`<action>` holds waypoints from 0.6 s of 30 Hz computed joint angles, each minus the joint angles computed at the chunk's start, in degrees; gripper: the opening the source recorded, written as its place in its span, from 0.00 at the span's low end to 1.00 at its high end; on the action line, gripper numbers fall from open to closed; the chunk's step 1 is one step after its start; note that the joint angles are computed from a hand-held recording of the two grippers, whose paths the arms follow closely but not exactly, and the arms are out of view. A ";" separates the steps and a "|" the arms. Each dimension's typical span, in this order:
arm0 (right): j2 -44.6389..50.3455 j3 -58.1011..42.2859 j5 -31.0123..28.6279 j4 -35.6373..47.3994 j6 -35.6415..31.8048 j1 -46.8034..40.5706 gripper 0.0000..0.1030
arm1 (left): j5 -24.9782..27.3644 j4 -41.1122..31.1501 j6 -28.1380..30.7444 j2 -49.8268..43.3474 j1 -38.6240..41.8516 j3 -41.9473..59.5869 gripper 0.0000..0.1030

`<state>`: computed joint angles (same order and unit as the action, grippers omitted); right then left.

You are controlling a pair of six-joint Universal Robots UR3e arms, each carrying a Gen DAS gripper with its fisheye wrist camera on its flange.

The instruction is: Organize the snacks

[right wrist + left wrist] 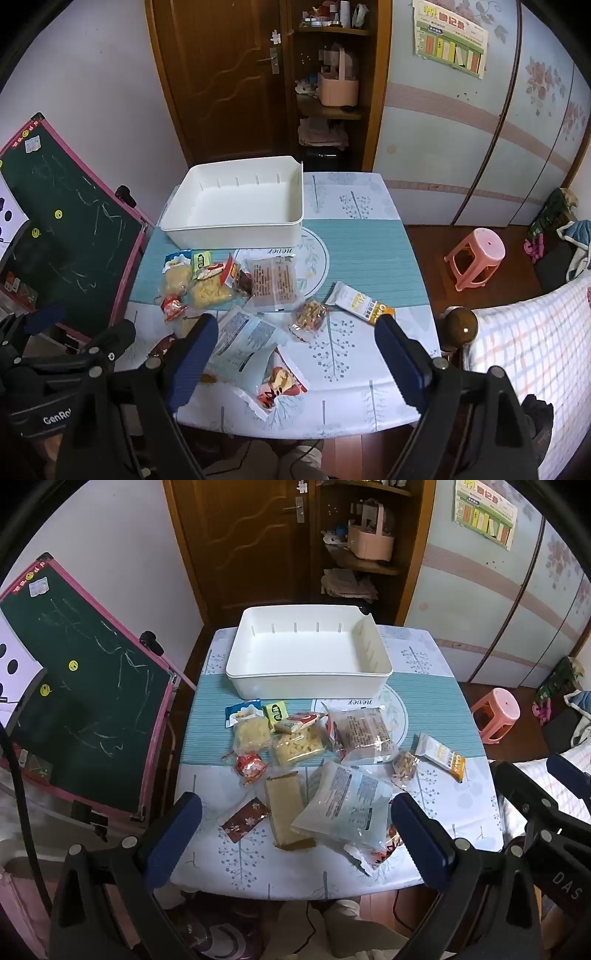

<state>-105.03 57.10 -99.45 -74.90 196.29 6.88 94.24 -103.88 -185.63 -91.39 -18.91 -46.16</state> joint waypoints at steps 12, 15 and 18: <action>-0.71 1.43 0.55 -1.18 -0.08 -0.54 0.85 | -1.37 0.85 1.22 -2.06 -0.80 2.34 0.86; 0.11 0.41 1.19 -1.13 -0.67 -1.38 0.85 | -1.01 0.73 1.19 -2.12 -1.16 3.06 0.85; 1.52 -3.13 1.58 0.89 -1.30 -2.06 0.85 | -1.00 -0.10 1.02 -2.57 -1.28 4.19 0.85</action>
<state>-103.50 53.97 -97.87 -74.01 194.99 4.82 93.24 -103.98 -184.61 -93.95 -20.18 -41.97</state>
